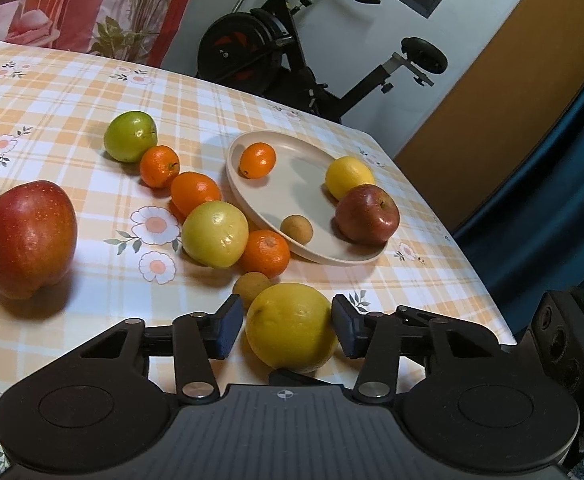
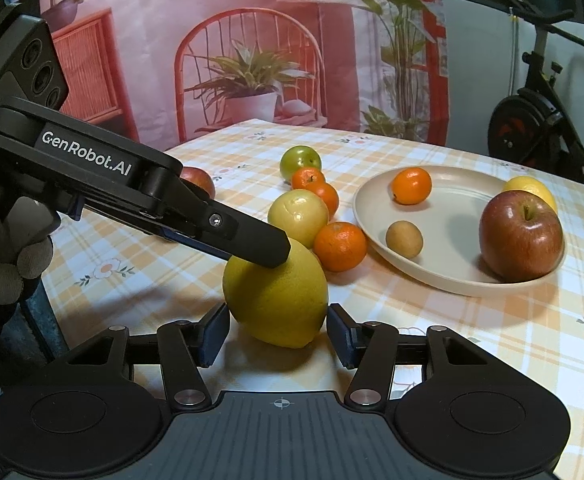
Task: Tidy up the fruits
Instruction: 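Lift the pomelo off the table with the left tool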
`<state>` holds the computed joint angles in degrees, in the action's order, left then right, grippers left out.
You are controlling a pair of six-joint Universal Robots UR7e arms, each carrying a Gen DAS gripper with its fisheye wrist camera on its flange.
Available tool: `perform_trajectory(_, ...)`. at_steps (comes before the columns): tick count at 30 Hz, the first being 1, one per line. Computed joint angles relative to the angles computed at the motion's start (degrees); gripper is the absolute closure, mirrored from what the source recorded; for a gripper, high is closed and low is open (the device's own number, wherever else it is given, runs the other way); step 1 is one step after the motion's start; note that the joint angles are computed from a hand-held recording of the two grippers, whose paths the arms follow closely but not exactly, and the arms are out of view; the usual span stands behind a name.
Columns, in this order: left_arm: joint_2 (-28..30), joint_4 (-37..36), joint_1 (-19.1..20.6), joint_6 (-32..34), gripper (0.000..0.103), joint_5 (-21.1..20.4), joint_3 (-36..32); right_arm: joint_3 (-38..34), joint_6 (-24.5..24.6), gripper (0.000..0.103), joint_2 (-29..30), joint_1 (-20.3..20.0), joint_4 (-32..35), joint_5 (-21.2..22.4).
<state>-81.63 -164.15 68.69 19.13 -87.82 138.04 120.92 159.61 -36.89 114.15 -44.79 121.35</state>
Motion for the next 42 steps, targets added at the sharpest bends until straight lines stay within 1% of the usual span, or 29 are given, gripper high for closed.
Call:
perform_trajectory(1,0.1,0.2,0.1,0.1,0.057,-0.4,-0.1,0.0,0.0,0.053,0.0,0.0,0.0,0.0)
perform_trajectory(9,0.3,-0.3,0.0,0.4,0.057,-0.3,0.1,0.0,0.2,0.053,0.0,0.0,0.0,0.0)
perform_trajectory(16,0.4,-0.3,-0.3,1.2,0.057,-0.2,0.1,-0.2,0.6,0.053,0.0,0.4,0.1,0.8)
perform_trajectory(27,0.0,-0.5,-1.2,1.6,0.057,-1.3,0.0,0.7,1.2,0.053,-1.1,1.7,-1.6,2.3)
perform_trajectory(36,-0.2,-0.8,-3.2,2.1,0.057,-2.4,-0.5,2.0,1.1,0.053,-3.2,3.1,-4.0,4.3)
perform_trajectory(42,1.0,-1.7,-4.7,1.8,0.057,-2.7,-1.5,2.0,0.3,0.053,-5.5,3.1,-2.7,4.7)
